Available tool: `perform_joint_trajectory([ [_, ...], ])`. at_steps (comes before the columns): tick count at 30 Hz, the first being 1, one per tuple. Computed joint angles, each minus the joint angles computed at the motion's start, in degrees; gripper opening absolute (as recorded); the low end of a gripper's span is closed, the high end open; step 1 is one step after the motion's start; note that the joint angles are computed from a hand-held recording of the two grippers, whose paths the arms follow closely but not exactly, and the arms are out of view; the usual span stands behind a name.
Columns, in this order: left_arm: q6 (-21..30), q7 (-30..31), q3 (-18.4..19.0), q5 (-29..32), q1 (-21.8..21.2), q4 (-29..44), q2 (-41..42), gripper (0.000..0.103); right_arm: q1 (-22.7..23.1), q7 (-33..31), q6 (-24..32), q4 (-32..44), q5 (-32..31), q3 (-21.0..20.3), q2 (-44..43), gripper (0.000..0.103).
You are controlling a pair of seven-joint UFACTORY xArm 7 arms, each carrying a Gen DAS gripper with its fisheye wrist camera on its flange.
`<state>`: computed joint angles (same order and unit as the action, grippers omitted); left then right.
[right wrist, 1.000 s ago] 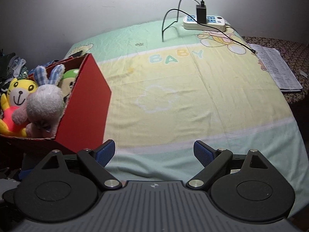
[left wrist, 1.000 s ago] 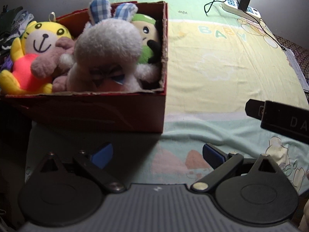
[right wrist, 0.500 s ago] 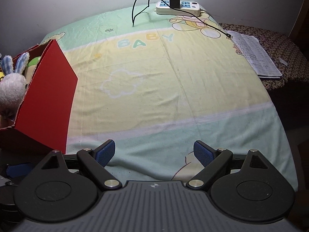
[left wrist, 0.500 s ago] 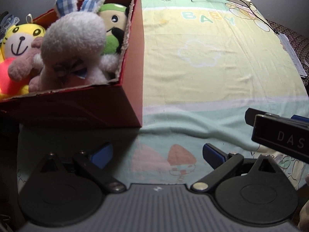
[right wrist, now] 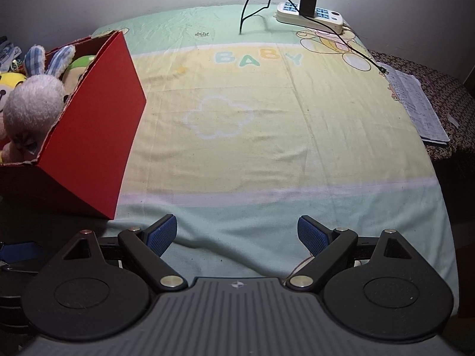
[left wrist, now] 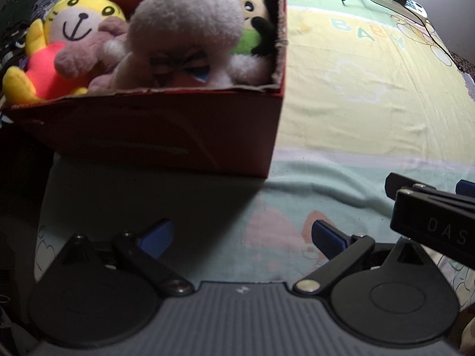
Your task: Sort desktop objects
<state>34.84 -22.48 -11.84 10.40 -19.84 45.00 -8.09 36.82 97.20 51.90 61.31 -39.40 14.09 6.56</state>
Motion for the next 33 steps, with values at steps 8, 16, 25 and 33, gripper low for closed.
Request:
perform_joint_trajectory([
  [8, -0.4, 3.6, 2.0, -1.6, 1.9, -1.5, -1.7, 0.1, 2.4, -2.5, 1.3, 6.8, -0.3, -0.7, 5.3, 0.09],
  [16, -1.3, 13.6, 4.8, -5.4, 4.6, -1.7, -2.9, 0.1, 6.8, -2.1, 7.1, 16.7, -0.1, -2.6, 11.2, 0.09],
  [25, -1.6, 25.1, 7.7, -11.2, 7.6, -0.1, -3.6, 0.1, 11.5, -0.2, 12.8, 27.5, 0.0, -5.1, 17.4, 0.089],
  [33, -0.5, 35.5, 9.6, -17.0, 8.9, 2.8, -4.1, 0.1, 14.2, 0.7, 15.8, 35.3, 0.2, -7.1, 21.1, 0.09],
])
